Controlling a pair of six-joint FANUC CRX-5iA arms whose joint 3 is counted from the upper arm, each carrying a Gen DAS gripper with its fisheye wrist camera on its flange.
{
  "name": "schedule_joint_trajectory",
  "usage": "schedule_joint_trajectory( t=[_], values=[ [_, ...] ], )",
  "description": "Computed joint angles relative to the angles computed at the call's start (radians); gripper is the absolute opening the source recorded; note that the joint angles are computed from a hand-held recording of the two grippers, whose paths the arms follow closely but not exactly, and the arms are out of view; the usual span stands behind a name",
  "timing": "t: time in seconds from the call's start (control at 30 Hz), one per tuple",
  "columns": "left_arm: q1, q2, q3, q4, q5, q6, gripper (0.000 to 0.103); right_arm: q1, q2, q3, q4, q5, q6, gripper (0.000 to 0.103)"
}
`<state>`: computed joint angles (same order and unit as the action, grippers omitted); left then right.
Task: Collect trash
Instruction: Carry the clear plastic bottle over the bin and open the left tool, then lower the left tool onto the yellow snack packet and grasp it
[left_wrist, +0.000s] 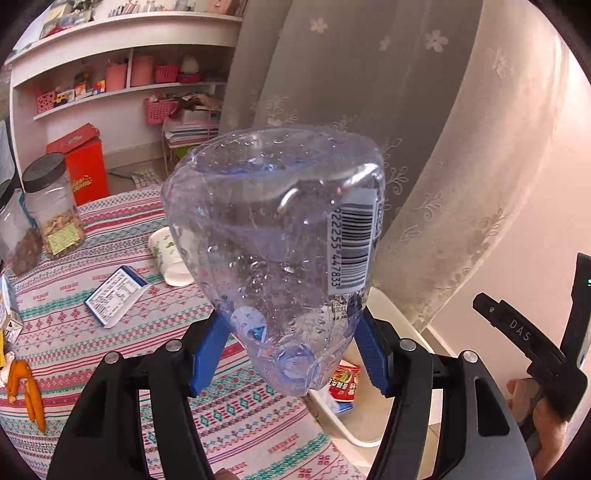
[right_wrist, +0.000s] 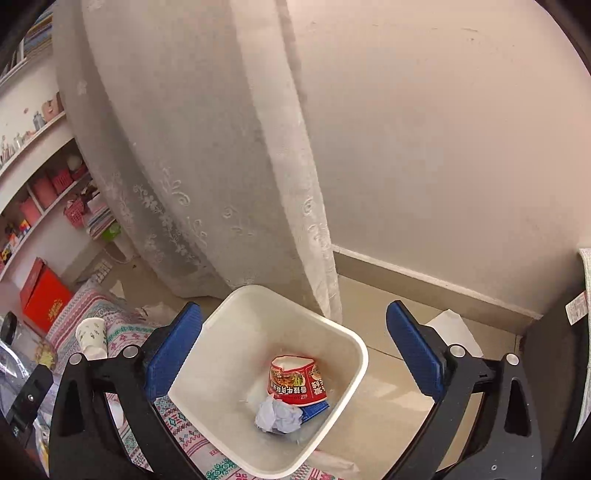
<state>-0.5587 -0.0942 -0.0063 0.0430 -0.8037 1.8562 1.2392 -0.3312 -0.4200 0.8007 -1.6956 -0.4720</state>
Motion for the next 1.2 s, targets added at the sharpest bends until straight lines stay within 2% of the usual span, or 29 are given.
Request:
schedule_joint_trajectory(
  t=[0.2, 0.37, 0.47, 0.53, 0.73, 0.97, 1.07, 1.2],
  values=[
    [-0.073, 0.110, 0.090, 0.040, 0.012, -0.018, 0.064, 0.035, -0.057, -0.030, 0.021, -0.095, -0.122, 0.096],
    [-0.112, 0.176, 0.132, 0.097, 0.007, -0.061, 0.065, 0.042, -0.070, -0.037, 0.029, -0.132, -0.171, 0.096],
    [-0.125, 0.186, 0.147, 0.106, -0.007, -0.075, 0.082, 0.047, -0.065, -0.036, 0.034, -0.147, -0.181, 0.096],
    [-0.130, 0.173, 0.146, 0.085, -0.009, -0.070, 0.084, 0.049, -0.068, -0.039, 0.040, -0.145, -0.189, 0.096],
    [-0.135, 0.121, 0.177, -0.140, -0.096, 0.042, 0.087, 0.055, -0.039, -0.020, 0.053, -0.121, -0.175, 0.096],
    [-0.127, 0.005, 0.157, -0.443, -0.211, 0.239, 0.092, 0.025, 0.100, 0.068, 0.071, -0.004, -0.054, 0.096],
    [-0.095, -0.049, 0.124, -0.510, -0.247, 0.279, 0.092, 0.023, 0.178, 0.120, 0.088, 0.052, 0.025, 0.096],
    [-0.025, -0.122, 0.071, -0.540, -0.285, 0.286, 0.094, 0.030, 0.284, 0.201, 0.115, 0.124, 0.137, 0.096]
  ],
)
